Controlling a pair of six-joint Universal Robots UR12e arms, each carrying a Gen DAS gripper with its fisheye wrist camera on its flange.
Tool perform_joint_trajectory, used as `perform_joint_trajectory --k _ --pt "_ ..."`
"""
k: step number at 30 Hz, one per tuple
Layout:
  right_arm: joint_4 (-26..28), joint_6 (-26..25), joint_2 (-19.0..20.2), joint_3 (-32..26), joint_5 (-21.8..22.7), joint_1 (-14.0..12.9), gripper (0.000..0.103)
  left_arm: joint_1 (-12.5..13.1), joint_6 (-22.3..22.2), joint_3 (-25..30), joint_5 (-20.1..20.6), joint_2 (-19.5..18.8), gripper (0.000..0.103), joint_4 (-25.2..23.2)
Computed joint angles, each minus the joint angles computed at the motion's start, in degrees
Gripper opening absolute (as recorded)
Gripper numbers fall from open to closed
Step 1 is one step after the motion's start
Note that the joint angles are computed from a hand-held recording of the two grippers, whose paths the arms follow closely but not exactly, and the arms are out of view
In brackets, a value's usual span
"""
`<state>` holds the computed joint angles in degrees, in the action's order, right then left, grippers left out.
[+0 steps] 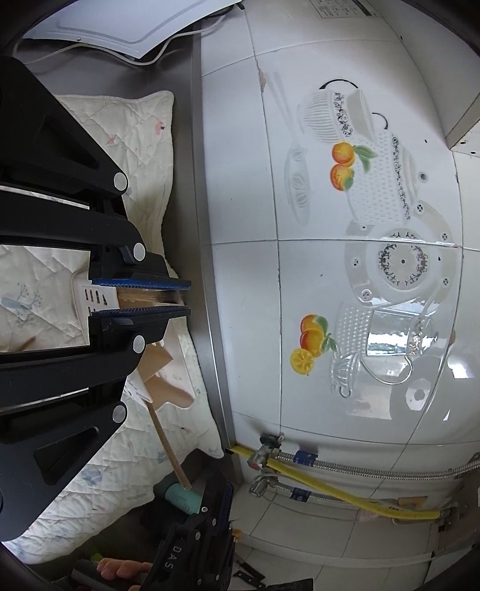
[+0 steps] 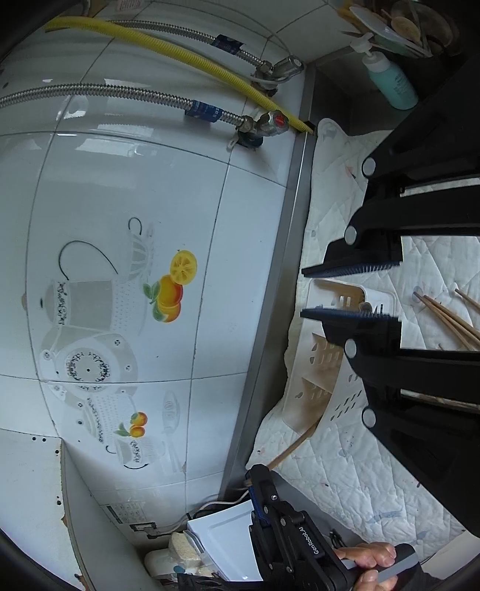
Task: Organize utensils
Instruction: 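Open both tools to drop the chopsticks into the holder, then close the left tool on another chopstick while the right tool grasps one too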
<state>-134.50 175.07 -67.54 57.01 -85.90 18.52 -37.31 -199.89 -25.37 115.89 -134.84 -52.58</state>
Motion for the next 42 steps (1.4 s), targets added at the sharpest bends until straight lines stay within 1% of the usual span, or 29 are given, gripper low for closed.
perform_joint_trajectory --k 3,6,9,12,14,16,19,22,27,30,32,34,36,38,40,42 --pt "-1.81 -0.07 -1.26 1.87 -0.22 0.05 0.019 -0.33 -0.18 -0.5 0.92 0.38 0.008 0.61" --pt "-4.33 0.57 -3.45 5.23 -0.04 0.09 0.02 -0.7 -0.8 -2.9 1.78 1.86 0.009 2.47" --pt "-6.93 1.63 -6.06 9.43 0.51 0.1 0.021 -1.23 -1.6 -6.87 2.49 4.09 0.022 4.98" --pt "-9.36 3.09 -8.86 14.28 0.64 0.24 0.021 -1.94 -1.6 -11.02 3.47 6.26 0.025 7.25" --pt "-10.82 3.94 -10.59 17.48 -0.44 0.62 0.021 -2.33 -2.03 -14.23 3.47 7.93 0.028 8.69" --pt "-11.91 4.96 -12.13 20.39 -1.01 0.88 0.021 -2.79 -2.61 -17.42 3.93 9.59 0.035 9.94" --pt "-13.68 5.77 -14.27 24.86 -3.32 1.71 0.021 -3.53 -3.25 -22.17 3.54 11.92 0.036 12.03" --pt "-14.81 6.32 -16.29 29.33 -5.81 2.88 0.021 -4.12 -3.93 -26.85 1.7 14.09 0.041 14.29" --pt "-17.45 9.52 -18.83 35.65 -8.7 4.51 0.021 -5.76 -4.13 -32.99 1.32 16.29 0.042 15.94" --pt "-17.75 11.55 -20.02 38.69 -9.95 5.42 0.021 -6.34 -5.73 -36.63 -1.42 17.49 0.042 16.71" --pt "-17.32 13.05 -20.67 40.14 -9.44 5.7 0.021 -6.86 -6.46 -38.46 -2.42 17.93 0.042 16.71" --pt "-17.54 14.43 -21.31 41.52 -9.92 6.03 0.021 -7.13 -7.63 -40.3 -4.48 18.36 0.042 17.02" --pt "-17.3 15.75 -21.81 42.61 -9.11 6.17 0.021 -7.19 -8.75 -41.64 -6.93 18.51 0.042 16.83" --pt "-17.02 16.14 -21.95 43.13 -9.72 6.55 0.021 -7.34 -8.7 -42.27 -8.83 18.29 0.042 16.28" --pt "-16.92 16.24 -22.11 43.65 -11.22 7.06 0.021 -7.71 -7.98 -42.38 -8.87 17.8 0.042 15.39" --pt "-16.85 17.43 -22.47 44.26 -10.08 6.83 0.021 -7.92 -7.03 -42.39 -8.78 17.3 0.042 15.31"
